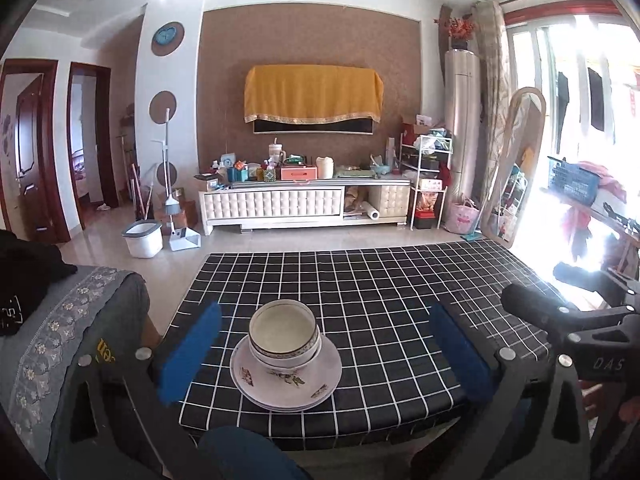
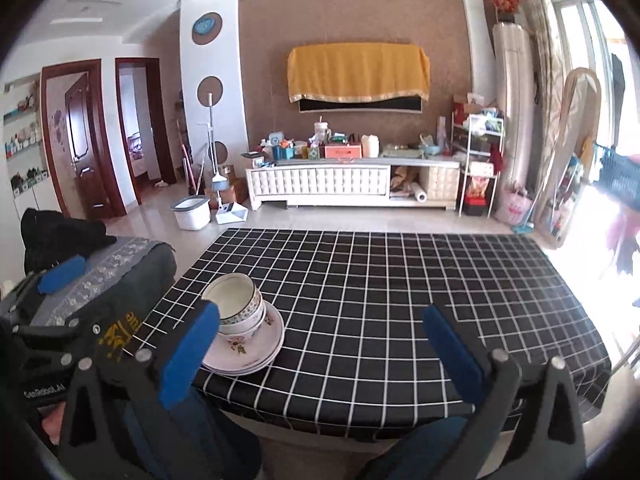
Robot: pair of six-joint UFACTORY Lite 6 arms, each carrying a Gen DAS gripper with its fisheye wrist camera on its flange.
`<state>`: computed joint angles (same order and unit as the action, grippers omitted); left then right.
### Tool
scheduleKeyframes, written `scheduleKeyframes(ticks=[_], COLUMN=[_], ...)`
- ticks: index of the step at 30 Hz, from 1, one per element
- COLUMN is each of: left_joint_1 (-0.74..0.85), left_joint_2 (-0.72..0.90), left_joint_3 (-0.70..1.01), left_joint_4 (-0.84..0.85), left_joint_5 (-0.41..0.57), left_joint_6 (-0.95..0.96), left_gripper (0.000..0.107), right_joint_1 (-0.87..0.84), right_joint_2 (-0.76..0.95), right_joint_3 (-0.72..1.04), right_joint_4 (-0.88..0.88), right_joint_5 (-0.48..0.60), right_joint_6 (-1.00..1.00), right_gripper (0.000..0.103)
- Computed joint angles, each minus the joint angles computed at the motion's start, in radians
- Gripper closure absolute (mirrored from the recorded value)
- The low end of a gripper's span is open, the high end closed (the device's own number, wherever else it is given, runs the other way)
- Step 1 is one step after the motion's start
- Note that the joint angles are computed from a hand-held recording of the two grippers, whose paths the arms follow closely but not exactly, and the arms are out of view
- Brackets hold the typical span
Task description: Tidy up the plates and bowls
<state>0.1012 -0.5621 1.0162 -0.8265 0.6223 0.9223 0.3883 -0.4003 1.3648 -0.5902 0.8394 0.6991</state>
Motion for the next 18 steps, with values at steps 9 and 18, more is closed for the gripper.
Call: scheduleKeyframes(ticks=[9, 18], left_joint_1=[-0.044, -0.053], left_joint_2=[-0.099, -0.125], left_joint_3=[-0.041, -0.050], left_joint_4=[0.087, 0.115], left_joint_5=[0.010, 0.012], left_joint_6=[-0.085, -0.117], left_gripper=[0.004, 0.004], right_joint_1=[0.076, 0.139], right_joint_2=[-0.074, -0.113], right_joint_3=[-0.059, -0.079], right_joint_4=[-0.073, -0.127], right_joint_5=[0.053, 0.106], right_joint_6=[0.077, 0.127], right_gripper=[0.000, 0.000])
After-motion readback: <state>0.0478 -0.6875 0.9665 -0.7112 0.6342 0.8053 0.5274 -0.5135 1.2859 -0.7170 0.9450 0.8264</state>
